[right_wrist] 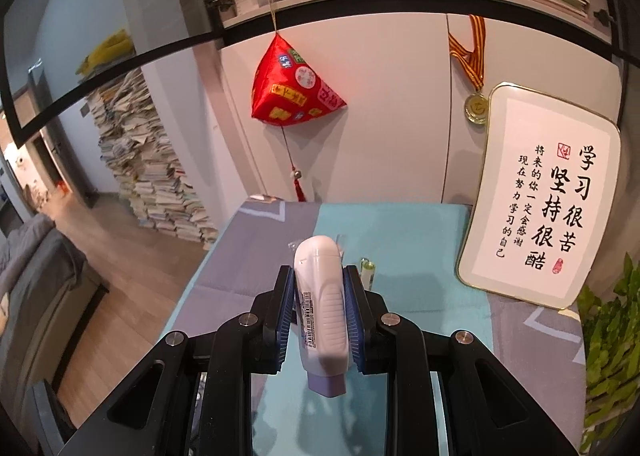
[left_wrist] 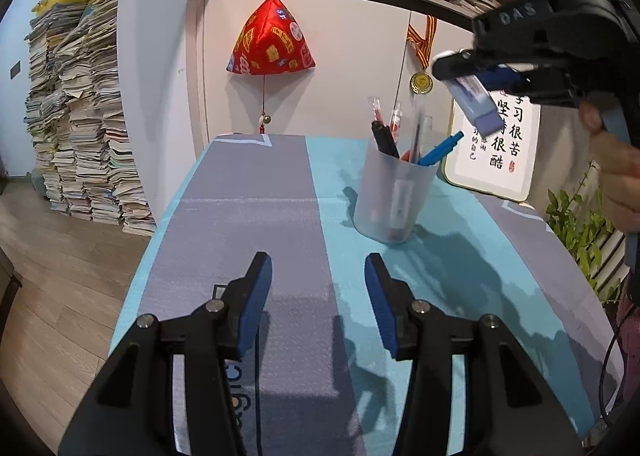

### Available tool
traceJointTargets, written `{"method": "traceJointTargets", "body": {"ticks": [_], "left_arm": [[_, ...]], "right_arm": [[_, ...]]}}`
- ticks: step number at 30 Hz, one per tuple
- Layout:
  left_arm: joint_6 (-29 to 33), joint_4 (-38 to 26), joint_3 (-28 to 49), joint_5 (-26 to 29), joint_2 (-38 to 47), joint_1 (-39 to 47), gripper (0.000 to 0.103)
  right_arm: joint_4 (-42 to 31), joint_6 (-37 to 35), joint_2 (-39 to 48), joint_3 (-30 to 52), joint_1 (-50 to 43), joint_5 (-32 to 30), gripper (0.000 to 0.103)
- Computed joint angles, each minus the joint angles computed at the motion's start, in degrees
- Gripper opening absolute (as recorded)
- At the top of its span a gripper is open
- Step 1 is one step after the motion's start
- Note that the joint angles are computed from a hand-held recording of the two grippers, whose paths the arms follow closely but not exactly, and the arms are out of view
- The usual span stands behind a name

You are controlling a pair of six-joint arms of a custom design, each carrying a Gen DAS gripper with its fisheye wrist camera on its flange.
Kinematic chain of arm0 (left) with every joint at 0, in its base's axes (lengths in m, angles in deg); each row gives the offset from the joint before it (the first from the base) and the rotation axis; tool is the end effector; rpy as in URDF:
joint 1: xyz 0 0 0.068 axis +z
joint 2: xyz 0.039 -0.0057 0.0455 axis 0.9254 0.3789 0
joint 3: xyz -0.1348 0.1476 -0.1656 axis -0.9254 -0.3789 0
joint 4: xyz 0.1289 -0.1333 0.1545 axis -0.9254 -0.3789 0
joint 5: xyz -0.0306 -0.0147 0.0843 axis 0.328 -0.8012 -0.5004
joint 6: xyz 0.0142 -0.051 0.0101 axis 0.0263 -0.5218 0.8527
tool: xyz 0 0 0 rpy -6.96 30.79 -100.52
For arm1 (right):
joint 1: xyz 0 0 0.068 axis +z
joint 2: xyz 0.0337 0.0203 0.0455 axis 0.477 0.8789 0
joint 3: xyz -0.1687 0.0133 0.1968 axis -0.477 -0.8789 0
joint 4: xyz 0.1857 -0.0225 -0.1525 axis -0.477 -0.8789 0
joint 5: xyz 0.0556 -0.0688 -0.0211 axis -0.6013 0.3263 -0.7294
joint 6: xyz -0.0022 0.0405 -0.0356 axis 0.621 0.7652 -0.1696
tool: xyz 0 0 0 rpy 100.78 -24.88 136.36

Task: Organize stationery
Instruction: 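Carry the white correction tape over the cup and lower it in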

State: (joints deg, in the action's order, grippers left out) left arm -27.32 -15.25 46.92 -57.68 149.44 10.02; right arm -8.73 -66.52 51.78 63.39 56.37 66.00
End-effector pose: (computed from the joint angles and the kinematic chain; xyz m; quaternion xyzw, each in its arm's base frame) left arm 0.1628 -0.2084 0.0670 -0.0952 0.8807 0.0020 0.4640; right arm 0.3183 0.1751 0.1718 -0.2025 0.8819 0.1966 0.3776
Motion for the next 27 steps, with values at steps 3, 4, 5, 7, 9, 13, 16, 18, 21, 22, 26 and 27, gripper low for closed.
{"method": "traceJointTargets", "body": {"ticks": [3, 4, 5, 7, 9, 13, 16, 18, 21, 22, 26, 27], "left_arm": [[-0.26, -0.21, 0.18, -0.10, 0.21, -0.18, 0.049], [-0.49, -0.10, 0.08, -0.05, 0.20, -0.23, 0.049], [-0.63, 0.04, -0.05, -0.01, 0.17, -0.26, 0.050], [-0.92, 0.07, -0.28, 0.00, 0.03, -0.34, 0.050], [-1.00, -0.08, -0.39, 0.10, -0.07, -0.26, 0.050], [-1.42, -0.07, -0.74, 0.29, -0.21, -0.06, 0.050], [-1.48, 0.26, -1.28, 0.23, -0.52, -0.07, 0.050], [-1.48, 0.44, -1.51, 0.14, -0.66, -0.08, 0.050], [-1.46, 0.71, -1.81, 0.34, -0.79, 0.01, 0.050], [-1.28, 0.99, -1.89, 0.53, -0.77, 0.18, 0.050], [-1.00, 1.71, -1.98, 1.18, -0.52, 0.49, 0.051], [-0.95, 1.72, -1.86, 1.17, -0.39, 0.49, 0.051]], "right_arm": [[0.62, 0.59, 1.34, 1.19, 0.50, 0.62, 0.026], [0.78, 0.66, 1.71, 1.54, 0.66, 0.83, 0.026], [1.10, 0.81, 2.13, 1.82, 0.90, 1.25, 0.026], [1.82, 1.06, 3.10, 2.47, 1.52, 2.43, 0.026], [2.50, 1.13, 3.93, 2.93, 1.92, 3.02, 0.026], [3.72, 0.25, 5.44, 3.68, 2.76, 4.38, 0.026], [4.17, -0.44, 6.94, 4.63, 3.46, 6.29, 0.026], [4.19, -0.33, 7.61, 5.26, 3.42, 6.22, 0.026], [4.43, -0.07, 7.88, 5.42, 3.16, 6.03, 0.026], [4.36, -0.09, 7.90, 5.48, 3.05, 5.80, 0.026], [4.68, -0.47, 7.77, 5.29, 2.98, 6.09, 0.026], [4.75, -0.49, 7.85, 5.37, 3.09, 6.50, 0.026]]}}
